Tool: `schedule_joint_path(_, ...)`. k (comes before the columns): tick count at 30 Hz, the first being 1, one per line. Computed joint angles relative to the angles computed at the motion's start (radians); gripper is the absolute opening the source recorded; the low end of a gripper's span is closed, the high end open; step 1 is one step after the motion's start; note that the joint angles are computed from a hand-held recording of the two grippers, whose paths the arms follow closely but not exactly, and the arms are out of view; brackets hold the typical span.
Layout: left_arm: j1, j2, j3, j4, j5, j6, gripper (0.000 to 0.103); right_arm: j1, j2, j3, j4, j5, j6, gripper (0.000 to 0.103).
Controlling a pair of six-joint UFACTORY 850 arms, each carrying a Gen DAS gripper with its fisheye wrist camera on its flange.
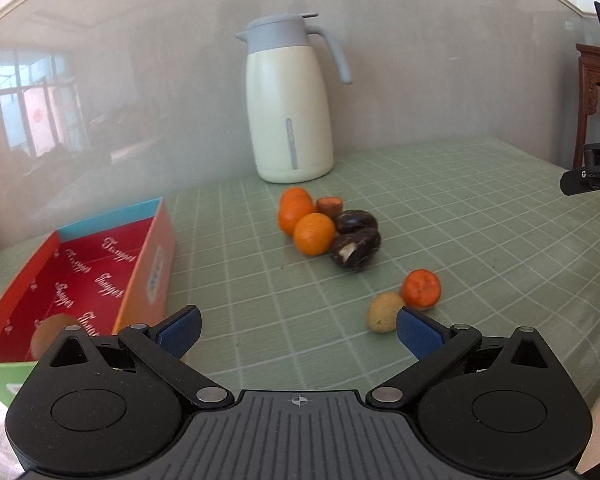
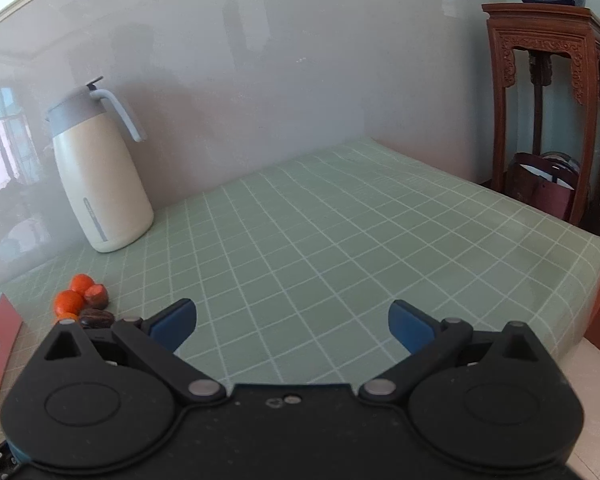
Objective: Organize fruits
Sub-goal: 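Move the left tool to the small tan round fruit and grasp it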
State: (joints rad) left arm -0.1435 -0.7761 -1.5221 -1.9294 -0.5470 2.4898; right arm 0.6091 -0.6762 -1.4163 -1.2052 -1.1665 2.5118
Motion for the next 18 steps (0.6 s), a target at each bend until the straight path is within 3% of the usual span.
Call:
schedule_joint_path(4,-0.019,-0.014,-0.02,0.055,-0.01,-0.035,0.103,0.003,-0.02,-0.027,0.058,-0.074,-0.036,0.103)
schedule_joint_path(9,-0.04,-0.029,-0.032,0.096,-0.013,-0.049,0.101,0.005,-0.003,0.002,0.041,-0.068,0.007,0.103)
schedule_joint_path(10,-0.044,-0.034,-0.039,0.11,-0.011,-0.063,0.097,0.003,-0.001,0.006,0.038,-0.064,0.011,0.103)
schedule_joint_path(12,-0.049,-0.045,-0.061,0.183,-0.002,-0.134,0.076,0.002,0.002,0.011,0.033,-0.06,0.015,0.103)
schedule_joint_path(16,-0.05,-0.064,-0.09,0.254,-0.009,-0.221,0.073,0.001,0.004,0.013,0.028,-0.052,0.027,0.103)
schedule_joint_path(18,-0.047,-0.065,-0.088,0.262,-0.024,-0.226,0.064,0.003,0.003,0.012,0.024,-0.056,0.032,0.103)
